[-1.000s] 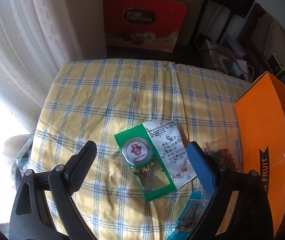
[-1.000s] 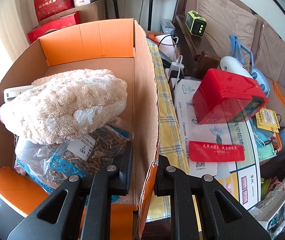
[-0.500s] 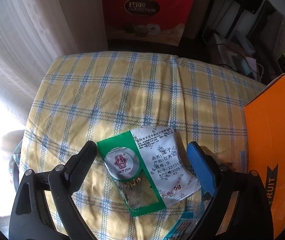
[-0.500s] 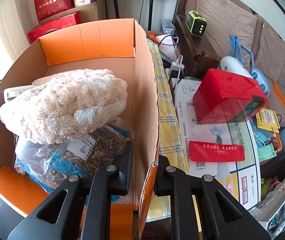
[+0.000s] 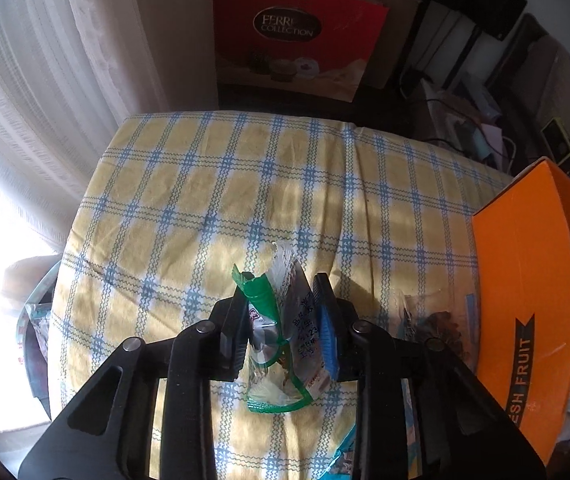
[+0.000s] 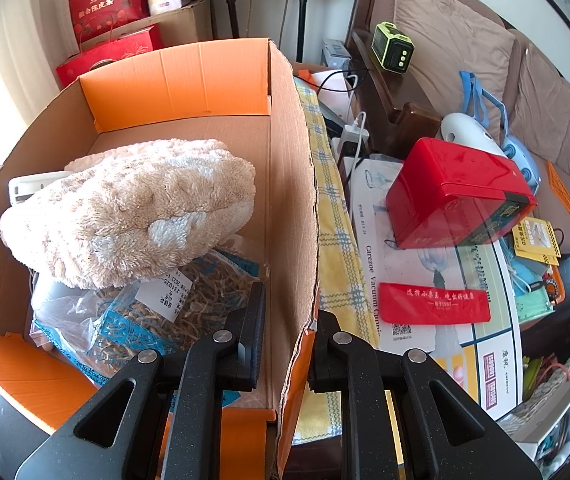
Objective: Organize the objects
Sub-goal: 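Grasp the green-and-white sachet with the left tool, then carry the green sachet over the box and release it inside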
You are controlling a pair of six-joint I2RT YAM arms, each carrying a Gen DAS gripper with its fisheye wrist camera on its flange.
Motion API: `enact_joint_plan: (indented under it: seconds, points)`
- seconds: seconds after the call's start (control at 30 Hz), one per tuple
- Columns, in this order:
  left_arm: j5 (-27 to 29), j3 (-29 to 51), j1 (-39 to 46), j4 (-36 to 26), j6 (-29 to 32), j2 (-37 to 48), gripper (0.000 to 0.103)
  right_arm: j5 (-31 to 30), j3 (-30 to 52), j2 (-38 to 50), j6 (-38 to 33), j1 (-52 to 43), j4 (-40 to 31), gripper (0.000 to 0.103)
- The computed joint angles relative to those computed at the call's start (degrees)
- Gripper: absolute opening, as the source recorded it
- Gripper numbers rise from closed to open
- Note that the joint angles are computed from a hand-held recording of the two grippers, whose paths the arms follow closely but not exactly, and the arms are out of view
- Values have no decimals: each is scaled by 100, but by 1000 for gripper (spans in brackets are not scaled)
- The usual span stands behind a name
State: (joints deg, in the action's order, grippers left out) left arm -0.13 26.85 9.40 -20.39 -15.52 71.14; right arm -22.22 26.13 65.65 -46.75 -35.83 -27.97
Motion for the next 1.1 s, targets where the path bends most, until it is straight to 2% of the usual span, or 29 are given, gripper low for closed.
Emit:
enact_joint_plan:
  seconds: [0.1, 0.27, 0.5, 0.6, 0.73, 0.87, 1.1]
  points:
    - [52, -38, -5, -175, 41, -300, 19, -3, 2, 0, 0, -2, -2, 17]
    - [462, -38, 66, -688, 41, -960, 19, -10, -6, -20, 27, 22, -12, 17]
    - [310, 296, -1063, -1813, -403, -2360, 19, 7, -11, -40, 58, 52, -8, 17]
    - [276, 581, -1695, -2134, -657, -2631, 19, 4, -9, -32, 58, 52, -6, 17]
    - [201, 875, -2668, -2313, -1156, -2686, 20, 3, -8, -31, 54, 49, -6, 17]
    - [-299, 1061, -3859, -2351, -1762, -2633, 20, 0, 4, 4, 71, 51, -4, 17]
    - [-801, 1201, -5256, -2048, -2307, -2103, 21, 9, 11, 25, 86, 62, 10, 17]
